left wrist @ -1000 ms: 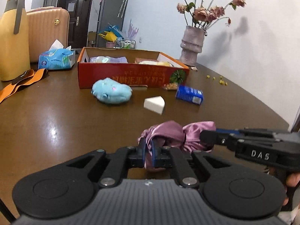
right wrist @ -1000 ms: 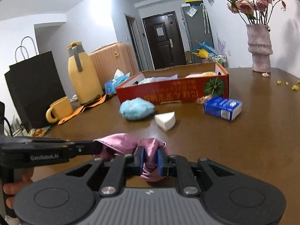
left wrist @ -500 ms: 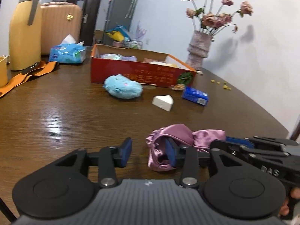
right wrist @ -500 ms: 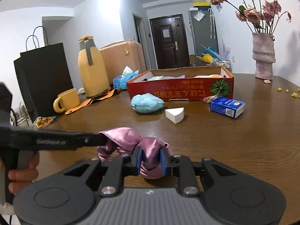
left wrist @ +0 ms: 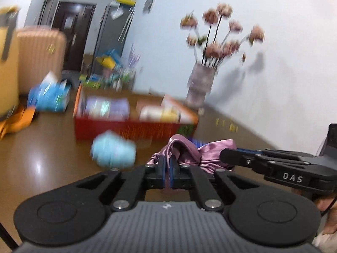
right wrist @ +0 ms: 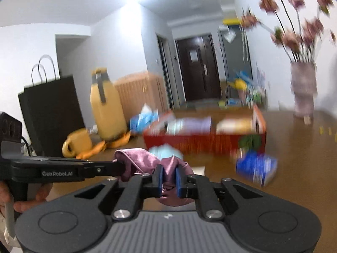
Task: Organize soft objects
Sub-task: 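Lift the pink bow with both grippers and carry it into the box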
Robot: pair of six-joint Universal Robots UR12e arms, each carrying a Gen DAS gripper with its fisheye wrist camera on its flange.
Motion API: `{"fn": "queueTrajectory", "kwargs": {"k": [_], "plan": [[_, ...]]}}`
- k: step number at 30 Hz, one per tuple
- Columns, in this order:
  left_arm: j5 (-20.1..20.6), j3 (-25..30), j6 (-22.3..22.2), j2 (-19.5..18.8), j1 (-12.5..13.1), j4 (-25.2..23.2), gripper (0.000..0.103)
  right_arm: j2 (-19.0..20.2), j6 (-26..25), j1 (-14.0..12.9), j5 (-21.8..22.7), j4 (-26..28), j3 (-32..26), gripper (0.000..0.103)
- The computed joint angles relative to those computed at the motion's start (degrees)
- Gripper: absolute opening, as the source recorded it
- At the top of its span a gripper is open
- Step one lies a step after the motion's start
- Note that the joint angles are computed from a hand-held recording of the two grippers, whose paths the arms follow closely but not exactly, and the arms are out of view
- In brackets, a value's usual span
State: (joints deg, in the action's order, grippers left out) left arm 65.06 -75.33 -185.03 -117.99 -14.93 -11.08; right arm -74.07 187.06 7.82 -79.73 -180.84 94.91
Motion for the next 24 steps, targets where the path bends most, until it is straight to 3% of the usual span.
{"fn": "queueTrajectory", "kwargs": {"k": [2,5,10,13,16,21,23,24], "plan": [[0.4,5.9,-0.8,-2.9,-0.2,-1.1,0.004,2.0,-1.4,-1.0,1.2,1.2,-4.4,0.012],[1.0,16.9,-0.6,-8.5,-0.5,-6.5,0.004,6.0,-4.0,-2.6,2.8,6.3,-12.8,0.012],[5.6,38.1,1.4,-19.8,-1.5,-23.5,0.004,13.9,-4.5,-4.7,6.0,20.4,-27.6,0.012],[7.4,47.0,1.7,-25.2,-1.9,-31.6,0.004,18.1,-5.3,-5.4,6.2,29.4,-34.5,0.012],[7.7,50.8,4.1,-27.9,-2.1,-36.9,0.006,21.1,-5.9,-5.8,6.3,36.5,-39.0,0.012],[6.4,48.6,5.5,-27.3,-1.8,-36.3,0.008,22.5,-7.9,-5.4,3.3,41.4,-40.8,0.020],[6.0,47.5,5.7,-26.6,-1.6,-34.8,0.016,22.4,-8.4,-5.4,2.4,41.7,-40.8,0.022],[6.0,47.1,5.6,-26.2,-1.6,-34.5,0.029,22.3,-8.8,-5.4,2.3,42.5,-40.8,0.028]]}}
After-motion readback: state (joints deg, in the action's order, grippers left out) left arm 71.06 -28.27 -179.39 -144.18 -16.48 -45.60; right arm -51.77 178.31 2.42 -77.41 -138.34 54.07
